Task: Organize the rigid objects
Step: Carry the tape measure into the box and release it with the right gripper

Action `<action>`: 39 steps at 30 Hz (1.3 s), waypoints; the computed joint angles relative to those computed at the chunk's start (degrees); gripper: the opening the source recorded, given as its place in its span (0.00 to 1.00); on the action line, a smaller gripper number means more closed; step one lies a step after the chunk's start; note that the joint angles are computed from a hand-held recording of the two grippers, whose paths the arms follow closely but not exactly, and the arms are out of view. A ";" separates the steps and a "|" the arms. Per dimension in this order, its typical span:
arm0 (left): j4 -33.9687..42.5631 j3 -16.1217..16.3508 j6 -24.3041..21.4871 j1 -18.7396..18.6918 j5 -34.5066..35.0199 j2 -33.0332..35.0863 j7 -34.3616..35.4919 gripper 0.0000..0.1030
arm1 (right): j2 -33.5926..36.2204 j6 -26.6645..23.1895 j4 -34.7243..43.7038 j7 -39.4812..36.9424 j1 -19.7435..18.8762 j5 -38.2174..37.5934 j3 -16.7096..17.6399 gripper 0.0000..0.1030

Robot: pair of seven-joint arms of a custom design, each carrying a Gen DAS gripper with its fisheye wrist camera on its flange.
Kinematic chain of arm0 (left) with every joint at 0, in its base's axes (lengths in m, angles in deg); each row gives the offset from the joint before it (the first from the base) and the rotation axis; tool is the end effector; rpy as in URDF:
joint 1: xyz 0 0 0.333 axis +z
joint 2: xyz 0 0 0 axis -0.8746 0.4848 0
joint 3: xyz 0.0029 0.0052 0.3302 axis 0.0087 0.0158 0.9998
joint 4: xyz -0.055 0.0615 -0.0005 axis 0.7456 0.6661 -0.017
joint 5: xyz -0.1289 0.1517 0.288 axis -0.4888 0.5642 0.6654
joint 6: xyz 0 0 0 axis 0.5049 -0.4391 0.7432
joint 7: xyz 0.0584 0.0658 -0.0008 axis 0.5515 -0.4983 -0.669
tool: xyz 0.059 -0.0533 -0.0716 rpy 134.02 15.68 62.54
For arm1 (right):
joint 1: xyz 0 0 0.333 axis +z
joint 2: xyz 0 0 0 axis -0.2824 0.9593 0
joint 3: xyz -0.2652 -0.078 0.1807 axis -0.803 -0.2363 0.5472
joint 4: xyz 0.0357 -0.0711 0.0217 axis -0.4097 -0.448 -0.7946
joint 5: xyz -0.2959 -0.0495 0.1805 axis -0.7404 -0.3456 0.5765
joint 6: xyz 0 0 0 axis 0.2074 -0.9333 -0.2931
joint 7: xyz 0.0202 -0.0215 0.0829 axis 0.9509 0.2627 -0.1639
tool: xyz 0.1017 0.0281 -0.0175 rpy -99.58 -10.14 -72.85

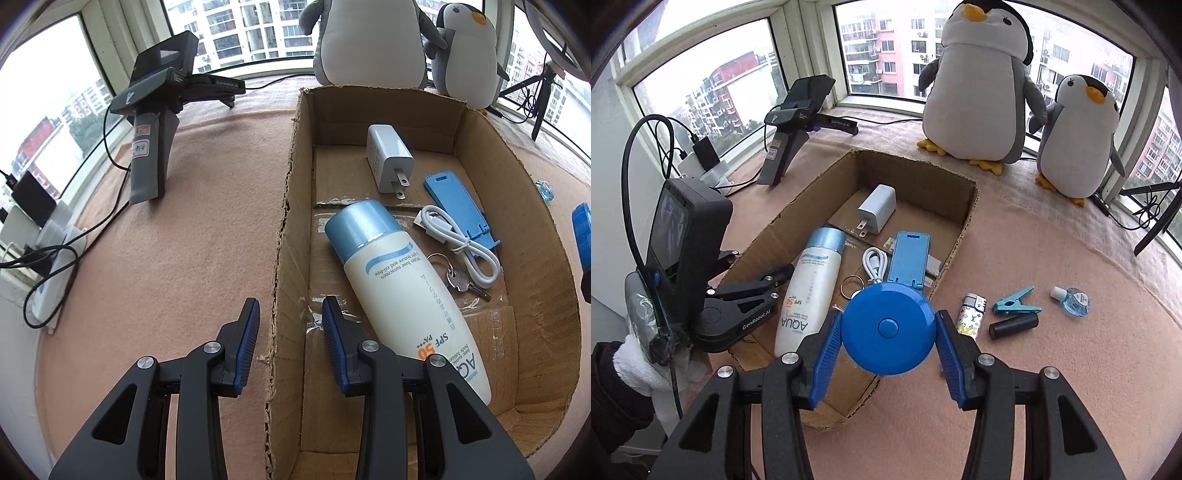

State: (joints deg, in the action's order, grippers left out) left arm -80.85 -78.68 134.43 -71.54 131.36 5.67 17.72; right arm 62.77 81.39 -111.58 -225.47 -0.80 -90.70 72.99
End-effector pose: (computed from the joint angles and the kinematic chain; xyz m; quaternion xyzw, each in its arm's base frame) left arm 0.4883 -0.1601 0.3673 -0.8769 0.4068 -0.0824 0.2423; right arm 0.4950 0.1061 0.4093 0.1356 -0.9439 0.2966 0.0511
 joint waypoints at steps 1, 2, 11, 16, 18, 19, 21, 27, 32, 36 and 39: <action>-0.03 0.02 0.04 0.00 0.04 -0.01 0.02 0.33 | 0.38 0.86 0.03 -0.50 -0.26 -0.02 -0.17 0.45; -0.03 0.02 0.04 0.00 0.04 -0.01 0.02 0.33 | 0.77 1.62 0.09 -0.97 -0.49 -0.03 -0.36 0.45; -0.24 0.06 0.48 0.11 0.05 -0.19 0.11 0.33 | 2.58 5.03 0.14 -3.60 -1.52 0.36 -1.66 0.45; -0.35 0.05 0.63 0.17 0.13 -0.25 0.22 0.33 | 3.07 5.15 0.51 -4.98 -1.62 0.72 -1.89 0.45; -0.35 0.04 0.63 0.17 0.13 -0.25 0.22 0.33 | 3.19 4.91 0.69 -4.95 -1.49 0.51 -1.95 0.45; -0.36 0.04 0.69 0.19 0.16 -0.25 0.32 0.33 | 3.10 5.04 0.61 -4.74 -1.43 0.29 -1.98 0.48; -0.36 0.05 0.73 0.21 0.15 -0.22 0.35 0.33 | 2.85 4.90 0.48 -4.05 -1.26 -0.28 -2.00 0.57; -0.29 0.08 0.66 0.14 0.47 -0.08 0.22 0.33 | 1.43 4.41 -0.60 -1.38 -1.00 -1.43 -1.69 0.65; -0.25 0.09 0.69 0.10 0.53 -0.04 0.30 0.33 | -0.09 3.13 -1.73 0.93 -0.71 -1.75 -0.94 0.66; -0.29 0.09 0.78 0.11 0.54 -0.06 0.38 0.33 | -1.72 1.96 -3.00 3.27 -0.44 -2.08 -0.18 0.67; -0.31 0.11 0.87 0.12 0.57 -0.05 0.42 0.33 | -2.90 0.15 -3.82 4.96 -0.03 -1.69 0.66 0.67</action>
